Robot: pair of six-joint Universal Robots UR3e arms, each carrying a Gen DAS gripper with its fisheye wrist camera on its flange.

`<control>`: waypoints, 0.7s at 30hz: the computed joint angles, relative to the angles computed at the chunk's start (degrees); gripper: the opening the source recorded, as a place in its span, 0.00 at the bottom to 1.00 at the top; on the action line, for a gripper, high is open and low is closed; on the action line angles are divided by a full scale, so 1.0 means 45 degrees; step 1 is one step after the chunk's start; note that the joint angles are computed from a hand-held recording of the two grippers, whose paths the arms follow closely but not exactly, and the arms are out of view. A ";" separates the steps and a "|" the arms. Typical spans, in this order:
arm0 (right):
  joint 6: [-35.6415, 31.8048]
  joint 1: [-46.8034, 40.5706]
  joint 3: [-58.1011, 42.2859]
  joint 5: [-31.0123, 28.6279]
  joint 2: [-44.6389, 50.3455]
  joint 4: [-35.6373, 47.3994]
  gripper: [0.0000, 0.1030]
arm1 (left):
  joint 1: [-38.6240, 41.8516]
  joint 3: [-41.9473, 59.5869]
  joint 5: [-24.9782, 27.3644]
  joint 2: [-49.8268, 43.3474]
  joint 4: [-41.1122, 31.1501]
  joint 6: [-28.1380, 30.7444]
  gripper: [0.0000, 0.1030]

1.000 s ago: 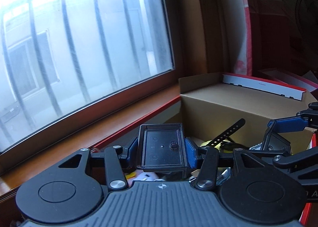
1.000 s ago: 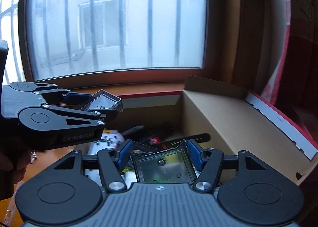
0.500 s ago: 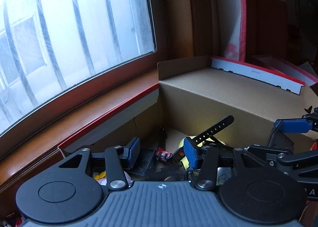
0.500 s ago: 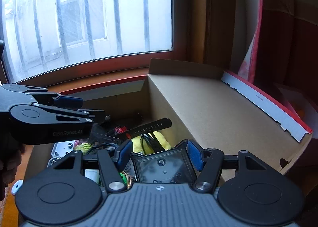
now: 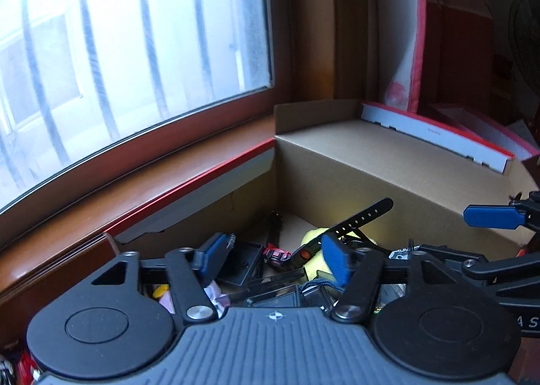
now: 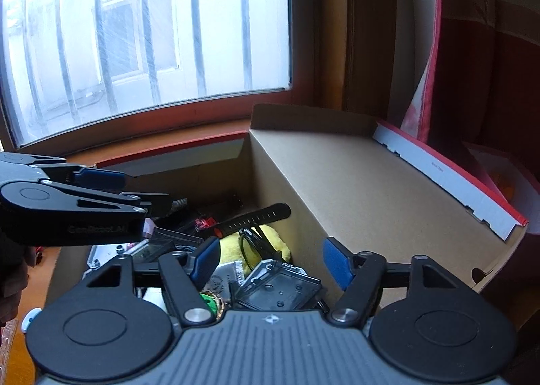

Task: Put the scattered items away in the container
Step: 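Lower both trays into the cardboard box and open both tools, then move both open tools back toward the black marker and green lighter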

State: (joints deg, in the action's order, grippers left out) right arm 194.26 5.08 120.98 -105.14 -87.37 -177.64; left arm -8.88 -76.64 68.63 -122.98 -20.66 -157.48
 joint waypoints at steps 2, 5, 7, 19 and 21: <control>-0.0031 0.0163 0.0038 -0.0004 -0.0069 -0.0129 0.70 | 0.0317 -0.0781 -0.0187 0.0608 0.0297 -0.0149 0.69; 0.0067 0.0606 -0.0302 -0.0180 -0.0006 0.0073 0.71 | 0.0990 -0.2223 -0.0614 0.1677 0.0884 -0.0258 0.75; 0.0099 0.1082 -0.0815 -0.0378 0.0195 0.0285 0.71 | 0.1551 -0.3251 -0.0903 0.2418 0.1314 -0.0281 0.77; 0.0960 0.5730 -0.7115 -0.2541 0.4204 0.2851 0.74 | 0.7440 -0.8132 -0.3762 0.6398 0.1311 0.1833 0.83; 0.1708 0.6571 -0.9158 -0.2988 0.5417 0.4144 0.74 | 0.8764 -0.8334 -0.4402 0.6769 0.0339 0.2899 0.83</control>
State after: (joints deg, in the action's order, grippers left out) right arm 201.95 34.65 79.76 -118.58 -62.99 -158.99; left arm 30.56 -114.15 48.82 -92.51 -19.14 -144.44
